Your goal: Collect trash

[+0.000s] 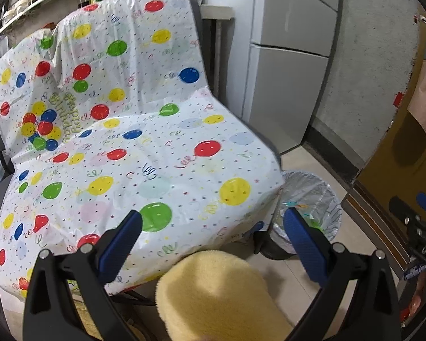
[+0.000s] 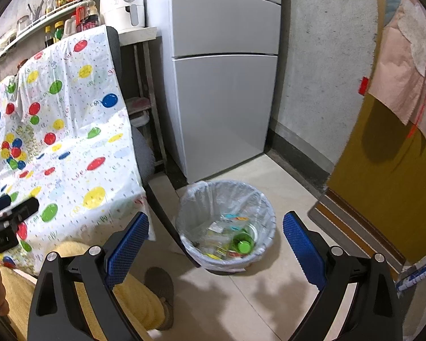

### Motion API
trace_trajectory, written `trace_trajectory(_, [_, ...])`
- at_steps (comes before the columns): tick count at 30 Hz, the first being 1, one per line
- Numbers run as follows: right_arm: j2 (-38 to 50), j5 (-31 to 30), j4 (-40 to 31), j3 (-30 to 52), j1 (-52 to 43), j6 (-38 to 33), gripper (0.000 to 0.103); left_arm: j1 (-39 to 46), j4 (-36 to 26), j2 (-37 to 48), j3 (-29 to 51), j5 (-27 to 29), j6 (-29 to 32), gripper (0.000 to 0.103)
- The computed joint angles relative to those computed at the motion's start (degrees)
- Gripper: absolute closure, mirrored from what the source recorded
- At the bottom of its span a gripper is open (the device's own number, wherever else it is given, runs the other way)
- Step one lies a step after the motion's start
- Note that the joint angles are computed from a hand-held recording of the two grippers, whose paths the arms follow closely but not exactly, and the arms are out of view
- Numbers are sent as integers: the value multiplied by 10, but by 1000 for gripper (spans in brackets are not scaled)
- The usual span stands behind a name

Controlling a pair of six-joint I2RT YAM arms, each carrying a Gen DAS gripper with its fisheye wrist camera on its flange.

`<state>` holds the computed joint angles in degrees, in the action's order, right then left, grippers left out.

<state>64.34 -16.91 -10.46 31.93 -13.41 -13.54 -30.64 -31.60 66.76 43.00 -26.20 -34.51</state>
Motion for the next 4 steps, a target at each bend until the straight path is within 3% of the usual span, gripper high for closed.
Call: trace_trajectory(4, [79,35,40,41,114,39,8,117,15,-40,-36,57,51,6])
